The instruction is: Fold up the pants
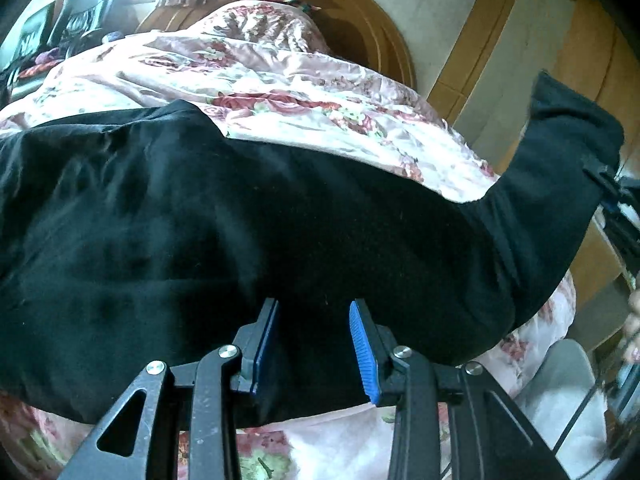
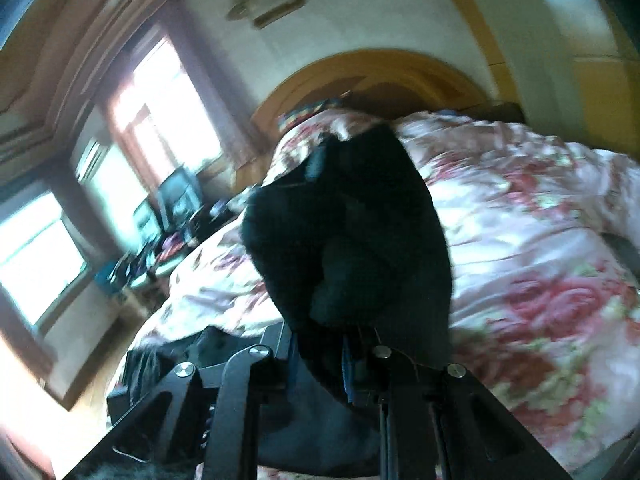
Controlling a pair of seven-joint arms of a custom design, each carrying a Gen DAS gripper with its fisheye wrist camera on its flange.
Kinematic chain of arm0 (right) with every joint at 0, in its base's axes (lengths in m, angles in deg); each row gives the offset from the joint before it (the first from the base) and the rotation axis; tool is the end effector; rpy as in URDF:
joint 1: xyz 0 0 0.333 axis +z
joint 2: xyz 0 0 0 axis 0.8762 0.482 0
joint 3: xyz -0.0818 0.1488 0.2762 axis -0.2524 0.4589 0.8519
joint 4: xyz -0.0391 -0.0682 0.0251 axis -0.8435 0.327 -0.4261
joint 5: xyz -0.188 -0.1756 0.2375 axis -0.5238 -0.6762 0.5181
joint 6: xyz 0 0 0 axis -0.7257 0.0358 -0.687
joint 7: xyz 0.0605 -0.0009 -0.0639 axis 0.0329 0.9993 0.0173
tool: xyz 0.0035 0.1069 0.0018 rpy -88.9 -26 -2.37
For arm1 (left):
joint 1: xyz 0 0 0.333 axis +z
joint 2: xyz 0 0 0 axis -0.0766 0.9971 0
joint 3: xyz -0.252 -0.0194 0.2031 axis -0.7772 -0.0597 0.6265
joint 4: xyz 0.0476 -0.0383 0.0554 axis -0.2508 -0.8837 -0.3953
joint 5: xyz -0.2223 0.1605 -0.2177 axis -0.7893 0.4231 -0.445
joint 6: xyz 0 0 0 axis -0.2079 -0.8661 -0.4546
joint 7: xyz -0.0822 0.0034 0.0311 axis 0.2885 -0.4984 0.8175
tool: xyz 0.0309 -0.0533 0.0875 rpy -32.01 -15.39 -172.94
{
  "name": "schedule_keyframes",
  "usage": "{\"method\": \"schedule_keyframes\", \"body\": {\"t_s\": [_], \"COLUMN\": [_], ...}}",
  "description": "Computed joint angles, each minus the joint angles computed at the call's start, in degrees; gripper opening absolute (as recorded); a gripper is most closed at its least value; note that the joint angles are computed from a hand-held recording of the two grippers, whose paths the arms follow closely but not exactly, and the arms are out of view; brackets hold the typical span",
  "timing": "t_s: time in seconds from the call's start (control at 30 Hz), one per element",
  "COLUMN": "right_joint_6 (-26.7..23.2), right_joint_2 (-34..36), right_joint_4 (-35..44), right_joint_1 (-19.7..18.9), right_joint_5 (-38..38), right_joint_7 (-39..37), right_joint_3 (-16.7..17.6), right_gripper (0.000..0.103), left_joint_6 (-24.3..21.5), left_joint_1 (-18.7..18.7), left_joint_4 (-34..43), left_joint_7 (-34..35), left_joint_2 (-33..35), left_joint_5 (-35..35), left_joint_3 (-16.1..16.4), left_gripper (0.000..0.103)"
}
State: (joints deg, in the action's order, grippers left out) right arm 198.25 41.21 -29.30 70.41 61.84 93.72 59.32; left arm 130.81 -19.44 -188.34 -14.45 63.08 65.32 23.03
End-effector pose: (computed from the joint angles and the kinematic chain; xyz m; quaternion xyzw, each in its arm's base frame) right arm 0.5945 0.1191 0.5251 -0.6620 0.5019 -0.0712 0.5520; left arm 0.5180 -0.2690 0.4374 -0.7368 0.5498 -0.3470 0.1854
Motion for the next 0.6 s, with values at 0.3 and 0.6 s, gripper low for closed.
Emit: {"method": "schedule_keyframes", "body": {"t_s": [0.3, 0.6], "right_joint_6": [-4.82, -5.16], "right_joint_2": [4.52, 10.67], "right_joint_4": [1.35, 2.08], "right_joint_1": [3.03, 5.42], "right_joint_5": [-11.27, -25.52], "right_joint_7": [4.08, 11.51], "right_joint_3": [2.03, 3.56], "right_gripper": [0.018, 0.025], "left_joint_6": [3.03, 6.45], "left_joint_1": [1.23, 3.46], "left_joint_4": [-1.79, -2.19], "left_joint_7": [-15.35, -29.59], "left_joint_2": [-1.96, -2.34], "left_joint_5": [9.92, 19.56], "left_joint_3": [1.83, 2.02], "left_gripper": [0.036, 0.036]}}
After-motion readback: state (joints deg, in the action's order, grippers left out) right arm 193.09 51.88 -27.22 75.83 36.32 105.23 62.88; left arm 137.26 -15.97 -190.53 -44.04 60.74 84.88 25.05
